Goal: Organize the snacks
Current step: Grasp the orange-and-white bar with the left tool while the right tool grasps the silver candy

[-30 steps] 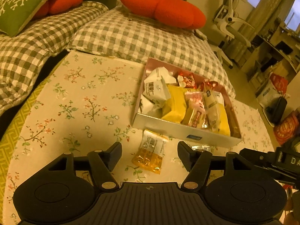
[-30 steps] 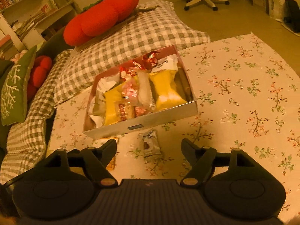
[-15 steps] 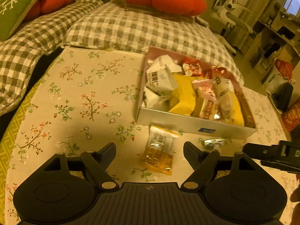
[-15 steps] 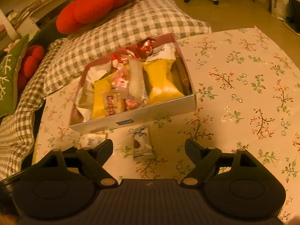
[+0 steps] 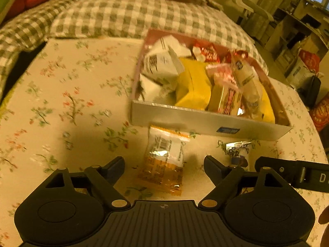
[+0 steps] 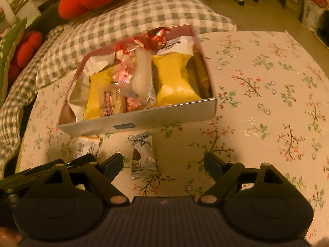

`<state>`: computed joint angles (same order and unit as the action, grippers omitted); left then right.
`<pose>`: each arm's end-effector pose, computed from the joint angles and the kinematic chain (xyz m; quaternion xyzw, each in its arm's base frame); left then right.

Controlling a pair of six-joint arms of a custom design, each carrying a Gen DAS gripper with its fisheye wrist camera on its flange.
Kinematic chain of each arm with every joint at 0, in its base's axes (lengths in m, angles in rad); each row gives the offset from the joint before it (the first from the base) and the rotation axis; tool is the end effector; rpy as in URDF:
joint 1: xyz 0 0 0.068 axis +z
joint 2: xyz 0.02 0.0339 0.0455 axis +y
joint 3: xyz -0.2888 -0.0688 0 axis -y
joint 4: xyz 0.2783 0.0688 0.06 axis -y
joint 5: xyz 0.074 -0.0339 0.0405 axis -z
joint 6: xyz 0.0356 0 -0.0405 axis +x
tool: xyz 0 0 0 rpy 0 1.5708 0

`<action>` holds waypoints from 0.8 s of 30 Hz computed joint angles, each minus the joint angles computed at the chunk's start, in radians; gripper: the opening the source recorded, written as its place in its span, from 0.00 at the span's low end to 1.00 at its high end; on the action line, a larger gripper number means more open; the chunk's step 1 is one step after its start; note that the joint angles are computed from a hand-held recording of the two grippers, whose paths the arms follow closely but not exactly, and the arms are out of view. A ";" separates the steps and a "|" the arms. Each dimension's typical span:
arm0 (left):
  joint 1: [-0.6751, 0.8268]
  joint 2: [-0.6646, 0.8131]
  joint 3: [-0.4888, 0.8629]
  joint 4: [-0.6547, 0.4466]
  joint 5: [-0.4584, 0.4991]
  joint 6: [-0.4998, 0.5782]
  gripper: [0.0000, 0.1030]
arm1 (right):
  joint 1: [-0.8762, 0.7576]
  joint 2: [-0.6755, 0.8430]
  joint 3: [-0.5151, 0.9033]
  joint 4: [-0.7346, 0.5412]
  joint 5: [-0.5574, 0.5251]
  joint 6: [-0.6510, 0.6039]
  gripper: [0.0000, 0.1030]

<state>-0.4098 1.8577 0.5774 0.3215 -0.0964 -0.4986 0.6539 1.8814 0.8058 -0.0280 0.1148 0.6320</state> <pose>0.2782 -0.1171 0.0515 -0.0568 0.9509 -0.0907 0.2905 0.2744 0.2051 0.0745 0.0026 0.9713 0.0939 0.2184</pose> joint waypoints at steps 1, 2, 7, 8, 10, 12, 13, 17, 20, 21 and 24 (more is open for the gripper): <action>-0.010 0.004 0.003 0.005 -0.017 0.013 0.84 | 0.002 0.007 0.004 0.000 0.001 -0.004 0.81; -0.016 0.009 0.010 -0.004 -0.027 0.029 0.82 | 0.002 0.014 0.010 0.002 -0.001 -0.010 0.80; -0.049 0.011 0.017 -0.027 -0.142 0.068 0.38 | 0.016 0.046 0.031 0.007 0.010 -0.047 0.78; -0.046 0.008 0.014 -0.027 -0.144 0.071 0.37 | 0.019 0.053 0.037 0.006 0.013 -0.053 0.78; -0.032 0.001 0.008 -0.023 -0.126 0.068 0.36 | 0.025 0.064 0.044 0.010 0.017 -0.061 0.77; -0.026 -0.009 0.007 -0.037 -0.121 0.053 0.36 | 0.031 0.073 0.049 0.020 0.014 -0.070 0.76; -0.022 -0.013 0.008 -0.044 -0.116 0.044 0.36 | 0.035 0.079 0.053 0.024 0.013 -0.077 0.76; 0.007 -0.028 0.001 -0.055 -0.091 0.016 0.36 | 0.050 0.107 0.071 0.035 0.030 -0.107 0.75; 0.022 -0.037 -0.005 -0.059 -0.083 0.002 0.36 | 0.065 0.132 0.086 0.043 0.044 -0.129 0.72; 0.024 -0.037 -0.004 -0.060 -0.081 0.000 0.36 | 0.072 0.139 0.091 0.046 0.054 -0.137 0.73; 0.019 -0.039 -0.007 -0.058 -0.080 -0.003 0.36 | 0.093 0.154 0.106 0.043 0.092 -0.175 0.64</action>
